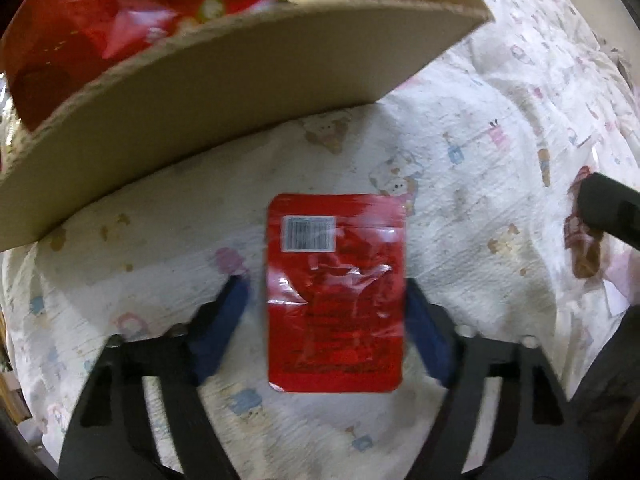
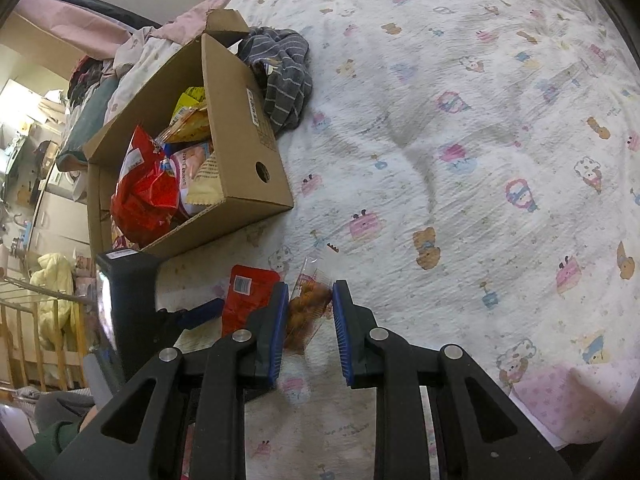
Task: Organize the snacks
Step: 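Grasp clear orange-snack packet with right tool while left tool grasps red packet, then carry both small packets over the cardboard box with both tools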
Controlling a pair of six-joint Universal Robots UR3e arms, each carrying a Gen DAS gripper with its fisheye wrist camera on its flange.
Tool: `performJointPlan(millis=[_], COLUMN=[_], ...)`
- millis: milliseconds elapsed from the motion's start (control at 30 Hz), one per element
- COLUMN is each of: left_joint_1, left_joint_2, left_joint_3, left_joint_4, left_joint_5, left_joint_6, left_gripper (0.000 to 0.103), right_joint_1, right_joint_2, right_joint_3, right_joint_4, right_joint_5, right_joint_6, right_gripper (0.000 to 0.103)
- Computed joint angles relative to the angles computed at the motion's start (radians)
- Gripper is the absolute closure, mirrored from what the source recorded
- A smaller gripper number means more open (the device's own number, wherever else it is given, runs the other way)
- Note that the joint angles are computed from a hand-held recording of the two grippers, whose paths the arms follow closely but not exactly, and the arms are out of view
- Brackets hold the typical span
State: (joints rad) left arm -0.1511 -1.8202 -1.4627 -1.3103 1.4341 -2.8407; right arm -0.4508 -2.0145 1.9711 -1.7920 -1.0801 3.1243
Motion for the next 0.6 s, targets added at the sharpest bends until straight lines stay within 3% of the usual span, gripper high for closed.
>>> performJointPlan(millis=[33, 300, 333, 600], left_joint_1=[0.025, 0.091, 0.099, 0.197], left_joint_2=[0.017, 0.082, 0.088, 0.205], left_joint_3=[-0.003, -0.044, -0.046, -0.125], left_joint_4=[-0.016, -0.04, -0.042, -0.077], left_joint_5=[-0.004, -0.023, -0.023, -0.02], left_joint_6=[0.025, 0.058, 0.063, 0.123], left_gripper=[0.045, 0.054, 0.059, 0.064], right_joint_1=[0.005, 0.058, 0.065, 0.108], right_joint_2=[0.005, 0.041, 0.045, 0.055], right_joint_3=[0.0, -0.018, -0.021, -0.032], right_joint_4=[-0.007, -0.051, -0.055, -0.073], right_joint_5=[-0.002, -0.01, -0.011, -0.024], right_joint_6=[0.003, 0.032, 0.036, 0.056], right_gripper=[0.079, 0.079, 0.079, 0.079])
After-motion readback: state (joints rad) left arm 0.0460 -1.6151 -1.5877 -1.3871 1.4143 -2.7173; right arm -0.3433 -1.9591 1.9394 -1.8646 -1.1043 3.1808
